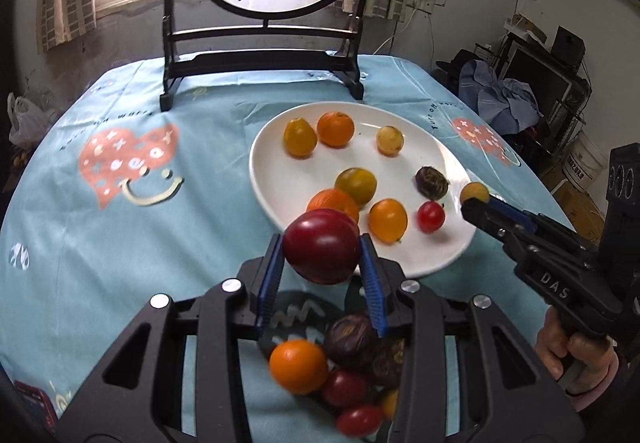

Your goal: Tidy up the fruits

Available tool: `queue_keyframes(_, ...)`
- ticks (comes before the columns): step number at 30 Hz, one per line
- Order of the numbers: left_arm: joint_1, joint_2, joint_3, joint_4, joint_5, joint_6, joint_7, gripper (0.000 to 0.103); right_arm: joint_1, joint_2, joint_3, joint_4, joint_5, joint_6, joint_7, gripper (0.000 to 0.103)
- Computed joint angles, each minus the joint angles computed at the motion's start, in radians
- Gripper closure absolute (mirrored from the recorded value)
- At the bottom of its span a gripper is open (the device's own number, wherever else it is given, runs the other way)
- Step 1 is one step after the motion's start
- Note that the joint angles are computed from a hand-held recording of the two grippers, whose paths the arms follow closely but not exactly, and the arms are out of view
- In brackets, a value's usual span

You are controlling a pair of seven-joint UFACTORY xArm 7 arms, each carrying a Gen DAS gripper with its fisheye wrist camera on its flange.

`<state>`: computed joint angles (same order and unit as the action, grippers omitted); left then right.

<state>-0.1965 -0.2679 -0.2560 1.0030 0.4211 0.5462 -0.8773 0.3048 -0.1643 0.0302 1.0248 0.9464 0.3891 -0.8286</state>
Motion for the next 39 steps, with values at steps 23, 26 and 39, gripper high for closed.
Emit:
queue_keyframes(23, 0.058, -0.331, -0.043, -0.278, 0.087, 0.183, -0.292, 0.003, -0.006, -0.161, -0.017, -0.106, -0.133, 0.418, 0.036, 0.038)
queue_keyframes(26, 0.084, -0.343, -0.079, -0.279, 0.08, 0.201, -0.28, 0.003, 0.004, -0.182, 0.008, -0.134, -0.211, 0.405, 0.037, 0.038)
queue_keyframes(39, 0.1, -0.353, -0.103, -0.275, 0.047, 0.212, -0.238, 0.003, 0.061, -0.203, 0.003, -0.183, -0.304, 0.39, 0.022, 0.06)
